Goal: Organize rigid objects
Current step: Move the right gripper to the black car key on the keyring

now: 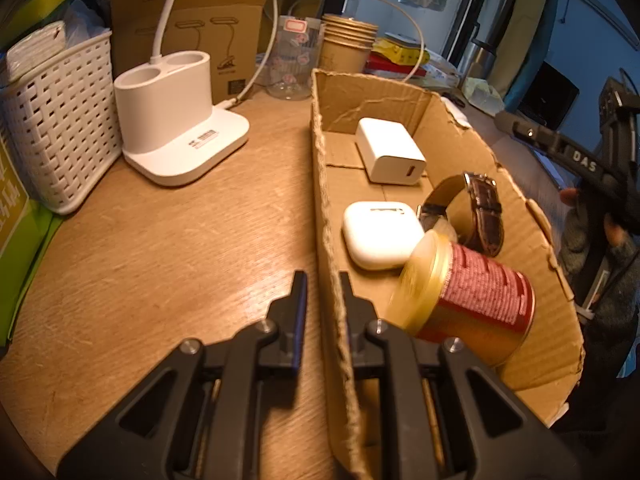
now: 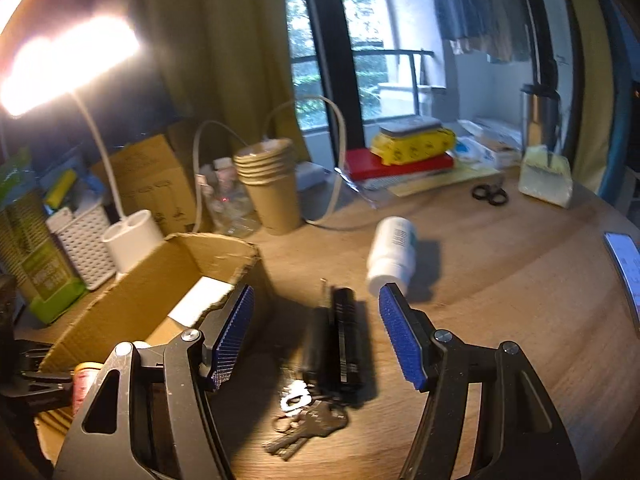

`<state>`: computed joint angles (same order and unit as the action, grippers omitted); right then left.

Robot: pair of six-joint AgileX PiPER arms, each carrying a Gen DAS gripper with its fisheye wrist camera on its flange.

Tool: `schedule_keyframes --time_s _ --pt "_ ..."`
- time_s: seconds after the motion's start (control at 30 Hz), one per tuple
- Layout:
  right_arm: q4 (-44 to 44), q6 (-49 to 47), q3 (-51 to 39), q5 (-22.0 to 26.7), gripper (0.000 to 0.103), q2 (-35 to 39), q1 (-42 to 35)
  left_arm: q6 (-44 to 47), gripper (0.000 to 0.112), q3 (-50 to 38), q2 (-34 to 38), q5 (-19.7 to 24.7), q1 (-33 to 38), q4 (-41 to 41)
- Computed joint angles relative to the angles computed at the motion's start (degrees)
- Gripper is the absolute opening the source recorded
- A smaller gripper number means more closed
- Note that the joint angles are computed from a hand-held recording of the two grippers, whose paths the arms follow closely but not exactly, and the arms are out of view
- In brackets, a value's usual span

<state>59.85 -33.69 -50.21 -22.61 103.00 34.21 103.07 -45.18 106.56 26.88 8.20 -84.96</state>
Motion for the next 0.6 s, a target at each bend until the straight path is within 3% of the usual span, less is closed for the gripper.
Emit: schedule_keyframes --time_s 0.27,0.43,0.6 --pt "7.4 -7.0 0.3 1.2 0.068 1.3 -3.5 0.5 0.015 0.2 -0.1 0.0 0.0 -0.4" --pt "-3.1 2.7 1.7 5.6 0.068 0.8 -6.8 0.7 0.015 0.3 -0.2 0.3 0.1 -0.4" --pt "9.8 -13.9 -2.0 7.3 0.068 2.6 -5.2 0.6 0.015 0.2 -0.3 0.4 0.1 -0.3"
